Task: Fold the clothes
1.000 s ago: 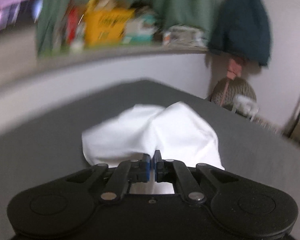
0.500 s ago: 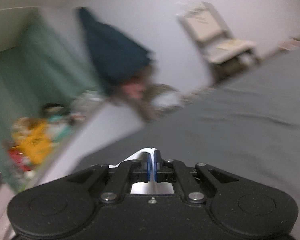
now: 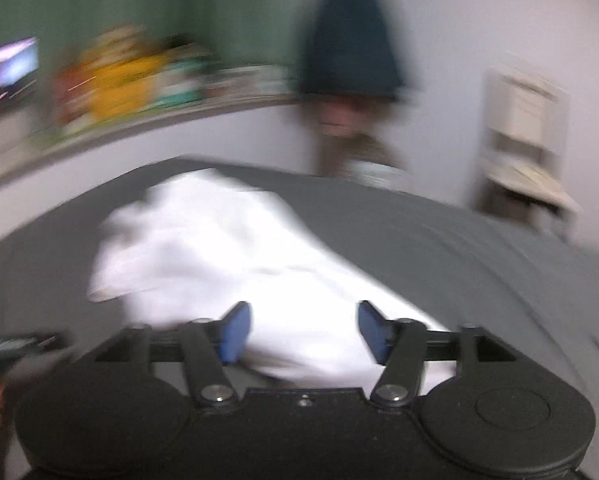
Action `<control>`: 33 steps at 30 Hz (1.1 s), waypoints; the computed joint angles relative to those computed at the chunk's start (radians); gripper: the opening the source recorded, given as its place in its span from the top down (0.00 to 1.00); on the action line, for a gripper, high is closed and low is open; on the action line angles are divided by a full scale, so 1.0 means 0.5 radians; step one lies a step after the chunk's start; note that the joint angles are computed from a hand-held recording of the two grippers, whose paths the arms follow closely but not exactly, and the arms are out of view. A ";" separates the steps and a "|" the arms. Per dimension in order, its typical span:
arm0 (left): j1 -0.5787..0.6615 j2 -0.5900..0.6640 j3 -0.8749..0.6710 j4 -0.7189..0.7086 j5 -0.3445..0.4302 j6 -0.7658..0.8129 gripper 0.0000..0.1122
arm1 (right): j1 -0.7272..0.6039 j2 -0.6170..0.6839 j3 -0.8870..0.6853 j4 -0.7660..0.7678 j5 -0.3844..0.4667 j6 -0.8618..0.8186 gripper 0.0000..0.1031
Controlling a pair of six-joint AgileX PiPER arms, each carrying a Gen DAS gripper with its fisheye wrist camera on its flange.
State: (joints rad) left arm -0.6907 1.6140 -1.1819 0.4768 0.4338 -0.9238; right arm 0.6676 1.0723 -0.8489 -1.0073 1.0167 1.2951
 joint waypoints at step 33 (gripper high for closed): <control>0.246 -0.269 0.489 0.265 -1.193 -0.193 0.08 | -0.460 0.407 -0.144 -0.143 -1.141 0.570 0.96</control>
